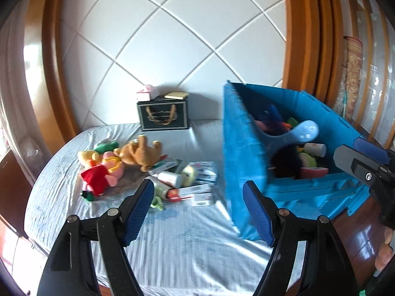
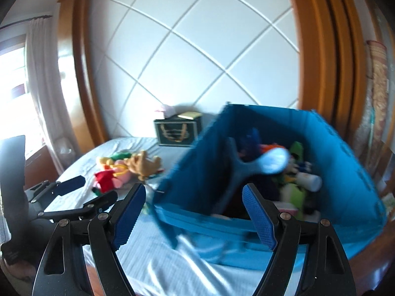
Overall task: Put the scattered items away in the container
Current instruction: 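Move both tools back from the crate to the pile on the bed, then grasp the brown teddy bear with both tools together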
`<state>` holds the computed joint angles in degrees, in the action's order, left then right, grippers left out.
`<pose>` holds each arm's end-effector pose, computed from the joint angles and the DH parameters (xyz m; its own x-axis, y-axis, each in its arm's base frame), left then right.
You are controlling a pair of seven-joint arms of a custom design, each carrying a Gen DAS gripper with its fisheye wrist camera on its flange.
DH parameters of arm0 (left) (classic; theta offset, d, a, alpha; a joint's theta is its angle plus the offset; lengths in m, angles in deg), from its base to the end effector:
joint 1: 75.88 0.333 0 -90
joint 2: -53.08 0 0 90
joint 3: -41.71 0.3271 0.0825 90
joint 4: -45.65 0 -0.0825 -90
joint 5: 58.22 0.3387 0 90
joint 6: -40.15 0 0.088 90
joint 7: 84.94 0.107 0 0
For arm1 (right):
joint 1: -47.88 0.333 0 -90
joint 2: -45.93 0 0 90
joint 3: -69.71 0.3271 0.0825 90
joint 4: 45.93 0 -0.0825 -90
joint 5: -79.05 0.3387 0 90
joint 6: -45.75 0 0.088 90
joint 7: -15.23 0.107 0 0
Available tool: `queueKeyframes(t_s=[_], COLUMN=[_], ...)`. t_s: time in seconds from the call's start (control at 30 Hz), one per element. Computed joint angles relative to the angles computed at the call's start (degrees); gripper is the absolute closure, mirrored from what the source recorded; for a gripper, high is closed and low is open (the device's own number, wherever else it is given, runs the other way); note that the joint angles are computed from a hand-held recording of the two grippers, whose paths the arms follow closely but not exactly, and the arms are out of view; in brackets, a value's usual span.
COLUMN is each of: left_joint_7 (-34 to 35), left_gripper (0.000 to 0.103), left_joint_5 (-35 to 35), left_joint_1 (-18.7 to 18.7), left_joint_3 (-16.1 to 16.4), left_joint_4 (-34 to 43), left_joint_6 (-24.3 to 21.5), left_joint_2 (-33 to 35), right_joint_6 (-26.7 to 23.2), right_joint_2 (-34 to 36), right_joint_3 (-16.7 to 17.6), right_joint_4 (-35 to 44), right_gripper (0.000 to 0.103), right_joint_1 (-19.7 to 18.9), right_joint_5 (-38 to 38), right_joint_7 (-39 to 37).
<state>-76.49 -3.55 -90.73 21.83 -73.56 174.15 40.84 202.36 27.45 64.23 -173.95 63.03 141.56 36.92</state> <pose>0.4026 -0.2821 0.5955 0.2646 -0.9643 0.0016 -0.5430 -0.1504 -0.8262 0.4536 0.0367 0.6042 0.5238 -0.8471 -0.0899 -0.4430 -0.1807 -0.8781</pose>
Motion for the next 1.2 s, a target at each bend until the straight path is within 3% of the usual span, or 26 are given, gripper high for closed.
queueKeyframes(t_s=[0.17, 0.33, 0.47, 0.57, 0.7, 0.93, 1.2], left_joint_7=[4.18, 12.26, 17.78, 21.74, 23.44, 22.75, 23.47], left_gripper=[0.029, 0.029, 0.029, 0.029, 0.029, 0.029, 0.029], left_joint_5=[-2.09, -3.82, -6.53, -9.08, -11.56, -11.18, -12.76], left_joint_1=[3.59, 7.81, 10.79, 12.68, 16.92, 25.21, 27.33], left_joint_3=[5.44, 12.08, 16.34, 18.25, 18.27, 13.66, 16.34], left_joint_4=[-13.11, -22.86, -26.96, -28.44, -28.23, -21.08, -15.95], left_joint_6=[6.95, 14.81, 20.01, 22.87, 25.61, 23.98, 22.72], left_joint_2=[-11.13, -18.07, -18.69, -16.84, -12.72, -3.6, 3.38], right_joint_6=[7.43, 15.07, 17.06, 16.19, 14.66, 9.7, 1.89], right_joint_2=[0.4, 3.16, 6.41, 9.51, 15.69, 29.55, 42.89], right_joint_3=[6.15, 11.47, 18.86, 21.26, 20.36, 16.14, 13.68], right_joint_4=[-1.6, -2.23, -3.22, -2.17, 1.86, 16.06, 32.99], right_gripper=[0.022, 0.022, 0.022, 0.026, 0.033, 0.033, 0.033], right_joint_1=[4.62, 9.19, 4.7, 2.46, 2.68, 5.86, 8.41], right_joint_5=[1.69, -1.99, -19.01, -28.54, -36.45, -34.11, -40.34], right_joint_7=[5.38, 15.37, 33.45, 42.65, 48.42, 43.88, 47.99])
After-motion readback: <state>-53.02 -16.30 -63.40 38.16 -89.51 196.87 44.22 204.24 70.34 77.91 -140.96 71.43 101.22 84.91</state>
